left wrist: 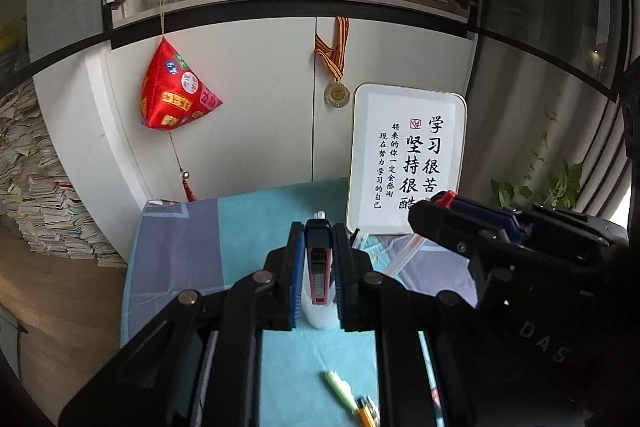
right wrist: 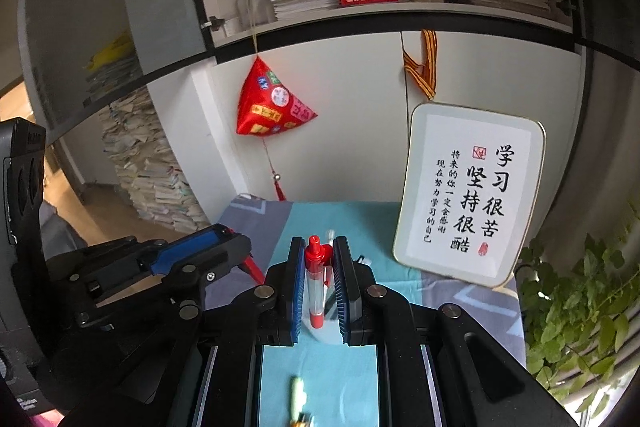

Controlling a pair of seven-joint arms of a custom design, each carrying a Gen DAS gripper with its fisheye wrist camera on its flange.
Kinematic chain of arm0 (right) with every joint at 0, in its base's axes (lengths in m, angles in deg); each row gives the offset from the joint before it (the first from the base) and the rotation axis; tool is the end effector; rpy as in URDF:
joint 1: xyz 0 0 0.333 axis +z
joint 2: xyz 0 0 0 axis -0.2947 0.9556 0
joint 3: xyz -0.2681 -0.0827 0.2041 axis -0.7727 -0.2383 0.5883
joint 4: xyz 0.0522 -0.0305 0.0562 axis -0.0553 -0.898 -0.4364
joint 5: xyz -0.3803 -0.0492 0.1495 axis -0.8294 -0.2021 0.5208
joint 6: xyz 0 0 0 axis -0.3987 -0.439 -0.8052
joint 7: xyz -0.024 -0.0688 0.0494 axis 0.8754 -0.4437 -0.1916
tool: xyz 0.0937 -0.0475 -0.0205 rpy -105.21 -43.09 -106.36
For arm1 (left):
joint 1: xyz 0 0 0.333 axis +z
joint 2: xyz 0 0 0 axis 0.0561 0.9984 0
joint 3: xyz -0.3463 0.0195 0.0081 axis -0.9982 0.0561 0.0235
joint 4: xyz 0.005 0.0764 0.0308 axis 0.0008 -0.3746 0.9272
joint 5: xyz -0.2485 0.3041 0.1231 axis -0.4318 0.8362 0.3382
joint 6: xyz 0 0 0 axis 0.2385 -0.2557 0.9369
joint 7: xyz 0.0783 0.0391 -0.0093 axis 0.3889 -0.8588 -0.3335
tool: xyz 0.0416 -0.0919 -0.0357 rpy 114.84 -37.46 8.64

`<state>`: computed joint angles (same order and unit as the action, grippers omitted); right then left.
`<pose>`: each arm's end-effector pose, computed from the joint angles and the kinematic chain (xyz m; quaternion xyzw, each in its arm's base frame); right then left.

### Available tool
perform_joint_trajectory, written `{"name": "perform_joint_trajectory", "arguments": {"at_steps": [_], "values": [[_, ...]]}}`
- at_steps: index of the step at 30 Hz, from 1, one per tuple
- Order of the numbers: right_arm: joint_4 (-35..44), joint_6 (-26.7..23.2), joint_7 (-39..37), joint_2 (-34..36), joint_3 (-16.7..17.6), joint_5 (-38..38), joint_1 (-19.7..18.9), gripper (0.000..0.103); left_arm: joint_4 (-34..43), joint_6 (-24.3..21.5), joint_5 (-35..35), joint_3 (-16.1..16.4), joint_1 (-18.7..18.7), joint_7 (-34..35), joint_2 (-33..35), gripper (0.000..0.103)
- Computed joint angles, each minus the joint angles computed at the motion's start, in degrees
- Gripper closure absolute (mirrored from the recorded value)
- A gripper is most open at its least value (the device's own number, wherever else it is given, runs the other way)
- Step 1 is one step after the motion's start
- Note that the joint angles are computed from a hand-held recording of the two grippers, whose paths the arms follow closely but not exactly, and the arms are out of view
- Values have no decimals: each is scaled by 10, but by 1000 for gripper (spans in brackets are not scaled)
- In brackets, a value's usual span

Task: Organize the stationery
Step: 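Lift the red marker with the left tool while the right tool carries its pen over the cup, then lower the marker into the cup with the left tool while the right tool releases its pen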

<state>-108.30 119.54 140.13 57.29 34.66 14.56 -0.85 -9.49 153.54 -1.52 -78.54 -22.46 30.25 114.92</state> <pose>0.6100 0.2238 0.6499 -0.6046 0.6327 -0.2723 0.4000 0.6445 -0.4283 0.6550 -0.4562 0.7612 -0.4036 0.2226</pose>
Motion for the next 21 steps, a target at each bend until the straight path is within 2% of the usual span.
{"name": "perform_joint_trajectory", "arguments": {"at_steps": [4,10,21], "values": [[17,2,3,22,-7,-1,-1,88,48,-22,-1,2,-5,9,35,91],[41,-2,-28,58,-15,40,0,88,103,-56,-2,10,-14,16,77,91],[45,-7,-70,83,-22,88,7,88,150,-100,-17,13,-16,25,118,91]]}}
